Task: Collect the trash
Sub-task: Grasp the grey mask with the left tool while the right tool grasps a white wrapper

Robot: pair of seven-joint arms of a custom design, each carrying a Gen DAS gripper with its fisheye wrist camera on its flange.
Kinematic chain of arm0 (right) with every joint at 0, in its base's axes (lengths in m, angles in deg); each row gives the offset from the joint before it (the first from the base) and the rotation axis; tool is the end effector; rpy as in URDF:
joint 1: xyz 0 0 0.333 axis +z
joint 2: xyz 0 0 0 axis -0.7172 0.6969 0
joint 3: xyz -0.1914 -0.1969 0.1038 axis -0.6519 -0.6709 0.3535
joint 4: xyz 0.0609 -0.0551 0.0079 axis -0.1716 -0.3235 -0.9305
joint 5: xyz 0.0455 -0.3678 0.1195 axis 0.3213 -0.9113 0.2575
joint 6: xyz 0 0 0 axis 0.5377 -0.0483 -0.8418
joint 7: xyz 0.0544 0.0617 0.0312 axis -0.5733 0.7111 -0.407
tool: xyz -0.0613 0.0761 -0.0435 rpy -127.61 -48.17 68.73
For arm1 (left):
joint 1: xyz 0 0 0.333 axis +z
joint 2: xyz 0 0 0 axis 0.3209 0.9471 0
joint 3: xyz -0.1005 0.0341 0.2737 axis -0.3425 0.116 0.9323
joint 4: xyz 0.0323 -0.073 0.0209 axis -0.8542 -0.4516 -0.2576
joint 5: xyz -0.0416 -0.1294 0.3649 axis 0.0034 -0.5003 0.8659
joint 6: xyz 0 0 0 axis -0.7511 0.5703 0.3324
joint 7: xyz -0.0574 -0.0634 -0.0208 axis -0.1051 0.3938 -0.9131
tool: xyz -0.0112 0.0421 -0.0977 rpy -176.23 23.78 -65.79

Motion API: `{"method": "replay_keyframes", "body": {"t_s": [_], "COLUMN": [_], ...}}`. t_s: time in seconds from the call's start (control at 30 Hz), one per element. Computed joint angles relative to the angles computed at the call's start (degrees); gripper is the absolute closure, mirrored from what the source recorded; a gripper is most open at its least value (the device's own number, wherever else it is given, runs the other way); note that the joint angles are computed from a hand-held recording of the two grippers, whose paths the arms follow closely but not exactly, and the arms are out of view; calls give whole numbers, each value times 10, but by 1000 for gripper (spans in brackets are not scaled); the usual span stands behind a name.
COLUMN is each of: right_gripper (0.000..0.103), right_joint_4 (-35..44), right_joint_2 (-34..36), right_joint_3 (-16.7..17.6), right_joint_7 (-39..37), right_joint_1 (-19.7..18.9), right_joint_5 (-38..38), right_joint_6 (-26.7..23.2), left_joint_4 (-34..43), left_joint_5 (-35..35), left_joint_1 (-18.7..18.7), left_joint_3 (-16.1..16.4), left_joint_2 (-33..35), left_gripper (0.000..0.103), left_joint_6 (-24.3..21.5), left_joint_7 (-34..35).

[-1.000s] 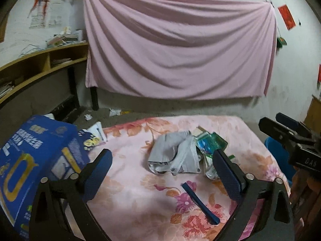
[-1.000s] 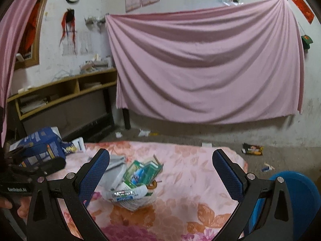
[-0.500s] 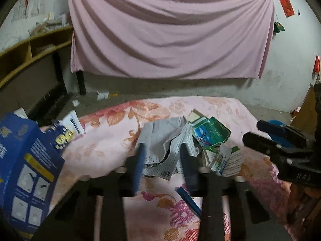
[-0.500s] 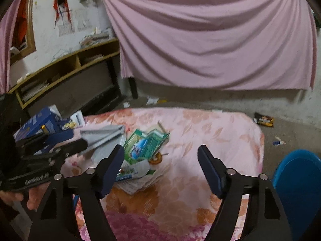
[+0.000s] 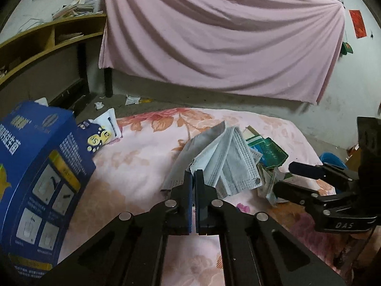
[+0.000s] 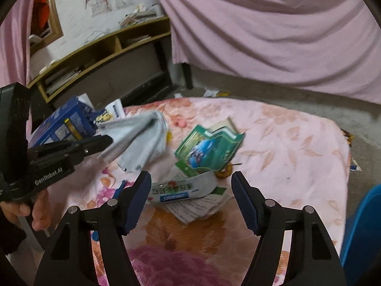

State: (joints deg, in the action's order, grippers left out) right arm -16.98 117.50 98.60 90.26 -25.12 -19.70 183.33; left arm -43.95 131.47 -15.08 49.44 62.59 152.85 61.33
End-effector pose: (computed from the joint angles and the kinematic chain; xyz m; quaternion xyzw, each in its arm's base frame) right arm 0.6654 0.3753 0.2852 -0.8292 0.4190 -0.0641 0.3644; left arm 0.6055 -0.4076 0.2780 -0.6966 0.5982 -0.3274 0.2231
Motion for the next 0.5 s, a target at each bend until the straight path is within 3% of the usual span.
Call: {"method": "replay_keyframes", "body": {"t_s": [0.23, 0.5], "right_gripper": [29, 28], "right_joint_4": [54, 64], "right_joint_2": [28, 33], "right_joint_3": [-17, -40], "right_joint_7": [12, 24], "right_joint_1": [14, 38], "right_joint_5": [-23, -47], "right_joint_6": [-72, -75], "left_joint_4": [-4, -19], "left_joint_5": [5, 8], "left_joint_1": [-2, -3], "left_joint_3": [-1, -7], "left_joint_2": [-6, -19], "left_gripper": [103, 103], "left_joint_6": [-13, -21], "left_joint_7": [-6, -17]}}
